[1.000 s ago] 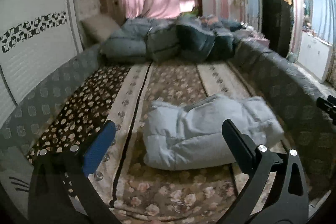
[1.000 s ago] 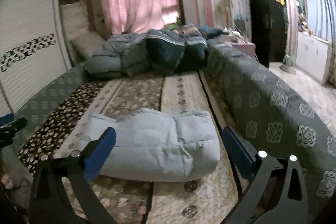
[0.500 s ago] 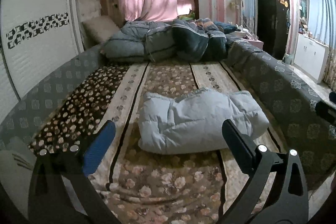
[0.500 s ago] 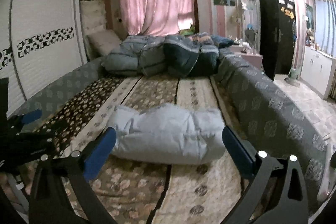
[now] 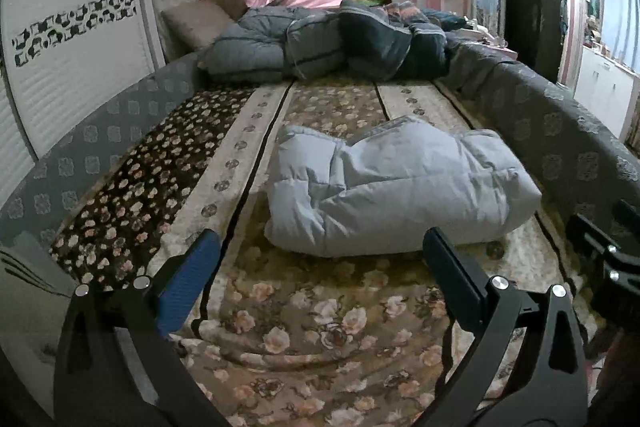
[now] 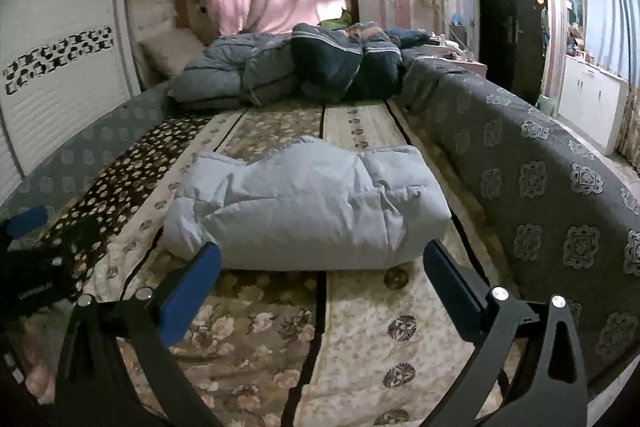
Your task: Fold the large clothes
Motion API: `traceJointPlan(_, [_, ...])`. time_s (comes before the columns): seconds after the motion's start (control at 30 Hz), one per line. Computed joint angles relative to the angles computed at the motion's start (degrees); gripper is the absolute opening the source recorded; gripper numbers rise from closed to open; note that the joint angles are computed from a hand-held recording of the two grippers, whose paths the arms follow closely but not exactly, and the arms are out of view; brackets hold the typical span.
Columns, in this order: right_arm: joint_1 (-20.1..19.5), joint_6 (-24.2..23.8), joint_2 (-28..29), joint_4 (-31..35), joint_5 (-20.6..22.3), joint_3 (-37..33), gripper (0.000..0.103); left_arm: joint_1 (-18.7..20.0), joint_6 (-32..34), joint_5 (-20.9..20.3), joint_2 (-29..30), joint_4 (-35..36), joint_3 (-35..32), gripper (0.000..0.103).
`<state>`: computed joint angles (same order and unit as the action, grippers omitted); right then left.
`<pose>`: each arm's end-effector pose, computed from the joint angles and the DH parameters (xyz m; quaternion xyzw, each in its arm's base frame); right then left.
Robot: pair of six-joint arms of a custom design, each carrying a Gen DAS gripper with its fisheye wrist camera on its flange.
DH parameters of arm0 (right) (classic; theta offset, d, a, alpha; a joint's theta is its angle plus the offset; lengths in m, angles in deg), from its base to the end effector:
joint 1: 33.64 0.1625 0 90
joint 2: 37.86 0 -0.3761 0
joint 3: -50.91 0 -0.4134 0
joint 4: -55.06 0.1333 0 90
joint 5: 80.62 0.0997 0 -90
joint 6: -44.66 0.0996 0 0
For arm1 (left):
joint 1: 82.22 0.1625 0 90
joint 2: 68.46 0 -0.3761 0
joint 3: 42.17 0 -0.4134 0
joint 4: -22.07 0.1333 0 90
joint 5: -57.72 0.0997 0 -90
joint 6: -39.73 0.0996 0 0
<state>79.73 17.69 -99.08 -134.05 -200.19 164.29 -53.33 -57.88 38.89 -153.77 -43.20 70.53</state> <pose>0.3018 -0.4862 0.1794 0.2852 -0.8459 0.3776 0.2461 -0.2697 -0.4088 0.2487 0.0140 0.7739 -0.4478 0.4476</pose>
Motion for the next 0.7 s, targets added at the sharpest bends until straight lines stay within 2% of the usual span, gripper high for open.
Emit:
traceJointPlan(0.1, [-0.02, -1.71, 2.89, -1.45, -1.43, -1.84, 0.101, 2.64, 4.19, -0.24, -0.53, -5.96, 1.45, 0.100])
traceJointPlan(0.17, [-0.02, -2.09, 4.42, -2.12, -2.03, -3.05, 0.101, 3.84, 5.48, -0.22, -0.12, -7.50, 1.48, 0.100])
traceJointPlan(0.43, [-1.00, -1.29, 8.57, -0.63, -3.32, -7.26, 0.101, 7.51, 14.85, 0.72, 1.16, -18.38, 2.72, 0.100])
traceJointPlan(0.7, [-1.42, -0.74, 10.79, 0.93, -4.45, -9.51, 0.101, 8.85, 16.41, 1.02, 2.44, -19.68, 2.16, 0.100])
